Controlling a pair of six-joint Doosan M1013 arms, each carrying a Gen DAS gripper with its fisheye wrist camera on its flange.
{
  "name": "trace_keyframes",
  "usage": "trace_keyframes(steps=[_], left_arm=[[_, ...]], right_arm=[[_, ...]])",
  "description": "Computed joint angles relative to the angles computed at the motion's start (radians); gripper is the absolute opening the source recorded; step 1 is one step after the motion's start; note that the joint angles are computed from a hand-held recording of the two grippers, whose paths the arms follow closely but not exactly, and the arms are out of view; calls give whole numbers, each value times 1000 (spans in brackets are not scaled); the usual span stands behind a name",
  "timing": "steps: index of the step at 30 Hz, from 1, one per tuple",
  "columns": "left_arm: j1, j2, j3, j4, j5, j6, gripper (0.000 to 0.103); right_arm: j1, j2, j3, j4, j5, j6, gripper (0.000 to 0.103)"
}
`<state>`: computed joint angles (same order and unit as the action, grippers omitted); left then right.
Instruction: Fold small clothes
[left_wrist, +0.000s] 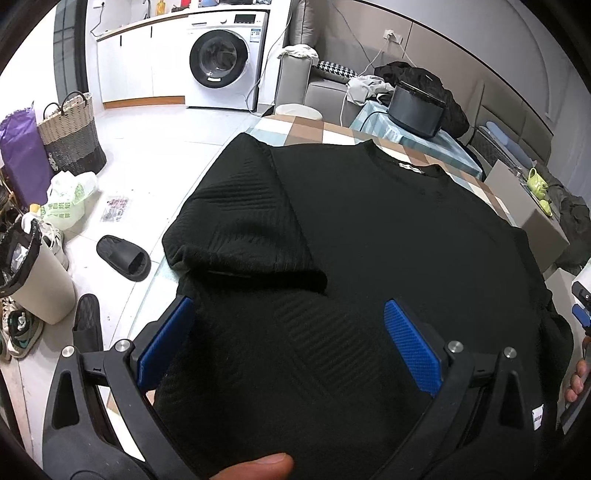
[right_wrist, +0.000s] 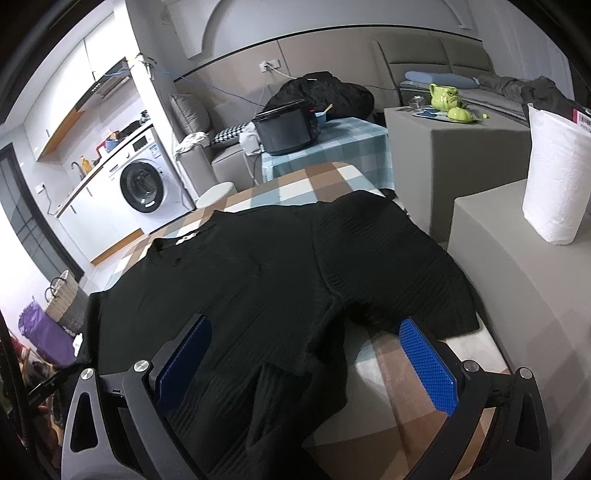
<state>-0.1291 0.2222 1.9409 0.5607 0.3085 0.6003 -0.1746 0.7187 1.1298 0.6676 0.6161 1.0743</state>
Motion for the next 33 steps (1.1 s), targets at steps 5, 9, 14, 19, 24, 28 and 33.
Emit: trace_keyframes(steps=[5,9,14,19,24,28,33], left_arm=[[3,19,-19,67,1,-53,102],[15,32,-33,127,-2,-128,102],[32,46,-48,89,-2,-102,102],[36,52,-53,93,-3,-100,102],[42,52,-48,93,-21,-108,102],[46,48,-37,110,-41,-135,102],[51,37,-17,139,-61,-183,102]], right_arm=[[-3,23,-35,-80,5,132,103],[-29,48,-66,-81,33,267,101],[-71,77,-92,-28,95,369,90],[-94,121,-148,5,209,452,79],[-93,138,-178,-20,228,508,78],[-80,156,-218,-143,199,629,59],[-66,192,-296,-297,244,772,17]])
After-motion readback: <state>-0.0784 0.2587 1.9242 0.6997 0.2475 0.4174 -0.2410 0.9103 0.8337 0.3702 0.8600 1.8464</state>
